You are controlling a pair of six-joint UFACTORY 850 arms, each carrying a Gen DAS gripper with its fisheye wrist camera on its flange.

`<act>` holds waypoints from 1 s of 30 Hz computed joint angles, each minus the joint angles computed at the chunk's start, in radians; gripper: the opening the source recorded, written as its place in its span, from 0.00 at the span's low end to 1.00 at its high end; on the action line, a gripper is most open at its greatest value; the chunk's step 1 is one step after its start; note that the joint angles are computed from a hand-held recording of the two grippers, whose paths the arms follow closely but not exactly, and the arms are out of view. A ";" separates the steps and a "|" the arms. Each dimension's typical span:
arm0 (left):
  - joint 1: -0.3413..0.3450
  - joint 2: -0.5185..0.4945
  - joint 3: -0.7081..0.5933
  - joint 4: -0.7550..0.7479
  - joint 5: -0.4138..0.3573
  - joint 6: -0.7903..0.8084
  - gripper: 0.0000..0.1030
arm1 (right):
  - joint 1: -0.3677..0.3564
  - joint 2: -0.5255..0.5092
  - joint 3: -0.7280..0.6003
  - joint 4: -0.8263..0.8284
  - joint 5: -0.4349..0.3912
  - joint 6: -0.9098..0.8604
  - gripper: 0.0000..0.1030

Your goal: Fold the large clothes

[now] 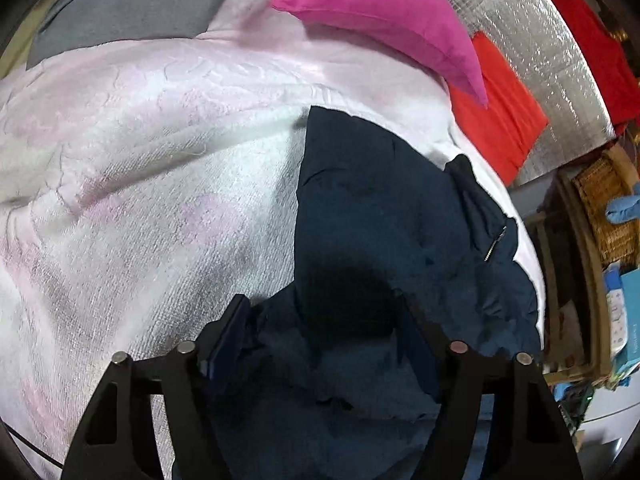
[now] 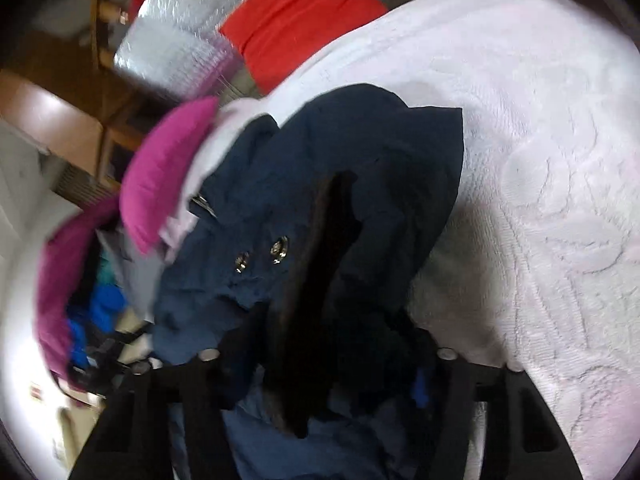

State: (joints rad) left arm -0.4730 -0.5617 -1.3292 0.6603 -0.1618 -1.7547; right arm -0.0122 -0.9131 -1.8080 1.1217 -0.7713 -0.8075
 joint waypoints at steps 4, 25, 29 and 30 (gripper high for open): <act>-0.015 -0.008 -0.019 0.092 -0.039 -0.064 0.60 | 0.039 0.043 0.042 -0.066 0.137 0.007 0.48; -0.056 -0.016 -0.089 -0.004 -0.225 0.075 0.56 | 0.047 0.109 0.094 -0.108 0.265 0.096 0.54; -0.097 0.000 -0.095 0.125 -0.299 -0.002 0.59 | 0.019 0.181 0.183 0.113 0.288 -0.079 0.60; -0.108 0.009 -0.087 0.162 -0.304 -0.028 0.60 | 0.007 0.207 0.219 0.211 0.272 -0.155 0.61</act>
